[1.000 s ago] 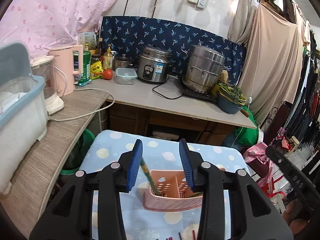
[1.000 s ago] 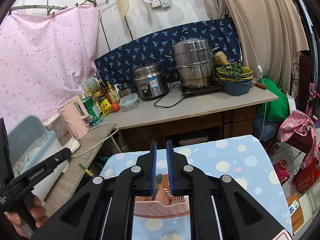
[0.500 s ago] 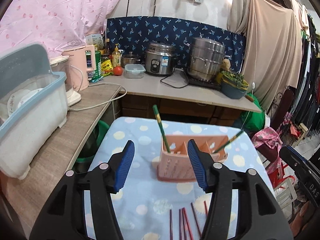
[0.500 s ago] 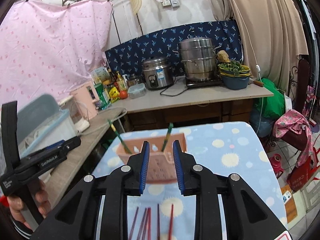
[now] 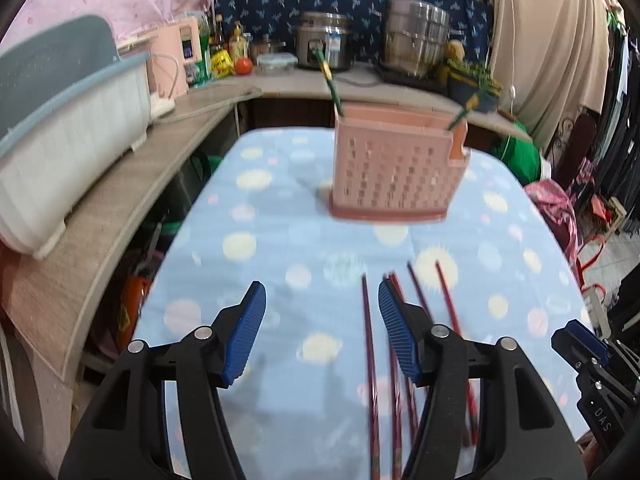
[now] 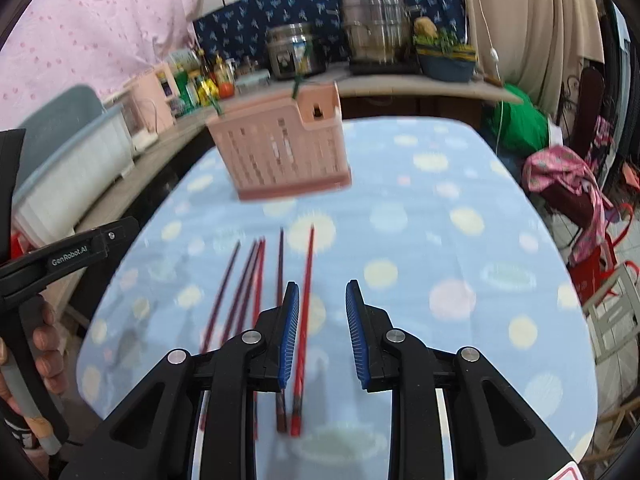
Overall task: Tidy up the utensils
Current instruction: 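Move both tools back down over the row of red chopsticks, then close the right tool on a red chopstick while the left tool grasps another red chopstick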
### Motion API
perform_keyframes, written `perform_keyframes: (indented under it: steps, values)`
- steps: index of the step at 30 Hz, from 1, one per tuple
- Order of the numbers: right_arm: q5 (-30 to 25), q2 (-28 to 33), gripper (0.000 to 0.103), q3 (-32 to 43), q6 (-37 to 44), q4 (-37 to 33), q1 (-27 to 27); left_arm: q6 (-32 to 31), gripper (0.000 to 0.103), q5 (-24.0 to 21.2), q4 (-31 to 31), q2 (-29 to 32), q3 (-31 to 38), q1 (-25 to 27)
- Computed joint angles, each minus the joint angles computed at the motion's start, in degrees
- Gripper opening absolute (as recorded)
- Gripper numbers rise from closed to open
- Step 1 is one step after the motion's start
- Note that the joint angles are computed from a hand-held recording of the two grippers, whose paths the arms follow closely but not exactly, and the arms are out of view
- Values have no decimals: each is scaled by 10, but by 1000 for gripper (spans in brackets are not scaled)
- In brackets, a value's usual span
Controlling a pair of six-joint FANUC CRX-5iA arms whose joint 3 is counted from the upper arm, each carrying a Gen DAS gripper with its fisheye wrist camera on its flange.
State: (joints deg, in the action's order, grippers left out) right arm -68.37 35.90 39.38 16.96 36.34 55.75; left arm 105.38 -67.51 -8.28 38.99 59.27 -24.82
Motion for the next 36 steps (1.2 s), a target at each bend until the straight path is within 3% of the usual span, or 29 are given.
perform_keyframes:
  steps: [6,12,19,24,36]
  values:
    - [9,-15,24,-47,-23,-40,14,6,56,17,12,-45,-113,-3]
    - [13,-9,24,-58,-22,-56,23,11,56,22,4,-67,-166,-11]
    - [9,-1,22,-47,-10,-63,27,15,56,23,8,-76,-192,-10]
    - [4,5,13,-40,-2,-72,27,14,56,21,7,-79,-199,-12]
    - [8,6,11,-46,1,-73,29,6,56,21,14,-85,-213,-15]
